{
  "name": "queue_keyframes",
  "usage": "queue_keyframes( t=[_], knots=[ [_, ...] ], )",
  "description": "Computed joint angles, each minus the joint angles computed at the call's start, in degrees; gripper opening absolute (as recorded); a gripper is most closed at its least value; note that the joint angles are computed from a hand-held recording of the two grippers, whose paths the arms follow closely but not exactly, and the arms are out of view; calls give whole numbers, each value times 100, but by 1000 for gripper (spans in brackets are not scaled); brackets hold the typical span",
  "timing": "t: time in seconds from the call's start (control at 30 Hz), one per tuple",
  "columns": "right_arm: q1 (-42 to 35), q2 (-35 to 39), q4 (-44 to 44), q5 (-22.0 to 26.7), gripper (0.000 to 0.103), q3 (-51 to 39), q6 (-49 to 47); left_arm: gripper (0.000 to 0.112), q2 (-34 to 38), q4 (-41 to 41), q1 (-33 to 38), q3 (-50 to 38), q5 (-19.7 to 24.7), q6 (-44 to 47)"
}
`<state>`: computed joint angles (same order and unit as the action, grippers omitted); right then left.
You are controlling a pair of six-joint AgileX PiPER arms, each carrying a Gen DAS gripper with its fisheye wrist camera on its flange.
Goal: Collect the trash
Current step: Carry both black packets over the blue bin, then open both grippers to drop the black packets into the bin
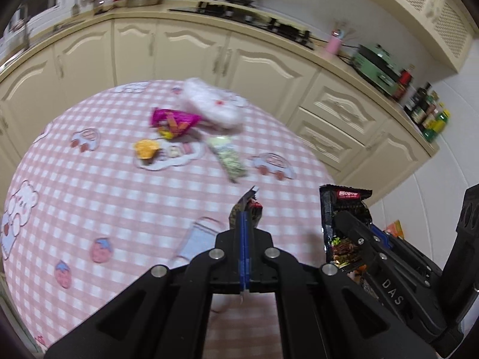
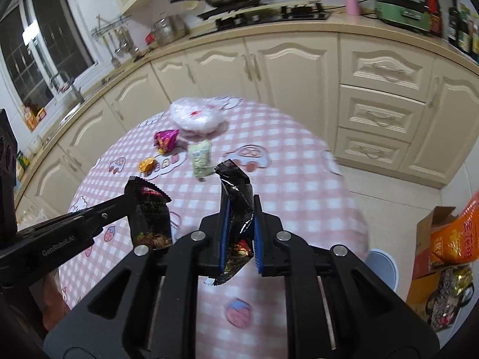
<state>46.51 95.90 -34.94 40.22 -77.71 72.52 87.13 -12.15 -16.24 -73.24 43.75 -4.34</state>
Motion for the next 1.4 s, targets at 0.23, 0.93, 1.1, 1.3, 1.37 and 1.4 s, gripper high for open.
queue_keyframes(
  t=[0.23,0.93,1.1,1.3,1.37,1.4],
  knots=[
    [-110,-1166,-583,-54,14,1414,998,0,184,598,-1209,-198,-22,-761],
    [-2370,-4582,590,-278,14,4851,383,0,2304,1626,-3954,-2478,624,-1874],
    [-3393,-5105,1477,-341,14,5223,-774,0,3136,1563,-4230,-3487,1071,-1798],
    [-4714,-5216,2814,-541,14,5501,-2573,11,4288,1612,-4367,-4875,1868,-1845],
    [-4978,-5148,3106,-627,14,5565,-2948,33,4656,1483,-4317,-5387,2319,-1741],
    [-5035,-5114,3200,-674,14,5600,-3052,34,4724,1386,-4278,-5434,2352,-1688]
  ],
)
